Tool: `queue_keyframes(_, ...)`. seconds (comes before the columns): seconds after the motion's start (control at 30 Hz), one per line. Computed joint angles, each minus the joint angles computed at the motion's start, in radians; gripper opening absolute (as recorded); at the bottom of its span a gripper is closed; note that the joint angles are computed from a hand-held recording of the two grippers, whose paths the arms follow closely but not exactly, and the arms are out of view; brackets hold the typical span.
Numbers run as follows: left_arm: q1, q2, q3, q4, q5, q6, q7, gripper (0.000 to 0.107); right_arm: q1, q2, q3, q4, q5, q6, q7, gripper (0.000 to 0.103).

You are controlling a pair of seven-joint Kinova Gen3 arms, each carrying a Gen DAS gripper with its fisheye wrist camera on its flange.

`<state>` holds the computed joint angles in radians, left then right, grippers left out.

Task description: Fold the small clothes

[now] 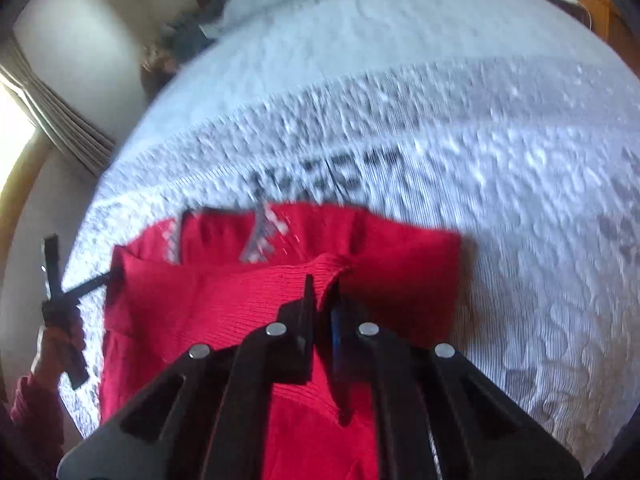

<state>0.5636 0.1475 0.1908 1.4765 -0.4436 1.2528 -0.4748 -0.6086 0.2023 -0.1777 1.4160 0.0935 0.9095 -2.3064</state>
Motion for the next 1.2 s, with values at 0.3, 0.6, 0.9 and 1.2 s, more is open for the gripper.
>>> queue_keyframes(0.3,0.077,0.064,-0.003,-0.013,-0.098,0.066,-0.015,0.015,0.058,0.061,0.016,0.031,-0.116,0.058,0.001,0.019)
queue_keyframes(0.6,-0.032,-0.117,0.044,0.122,0.135,-0.068,0.005,0.042,0.066,0.012,-0.010,0.043,-0.172,0.164,0.044,0.026)
queue_keyframes(0.9,-0.049,-0.102,0.057,0.147,0.187,-0.086,-0.049,0.041,0.014,0.040,0.000,-0.012,-0.106,0.287,-0.034,0.004)
queue_keyframes(1.2,-0.070,-0.218,0.078,0.191,0.291,-0.054,-0.082,0.052,-0.056,-0.081,-0.028,0.066,-0.020,0.272,-0.184,0.018)
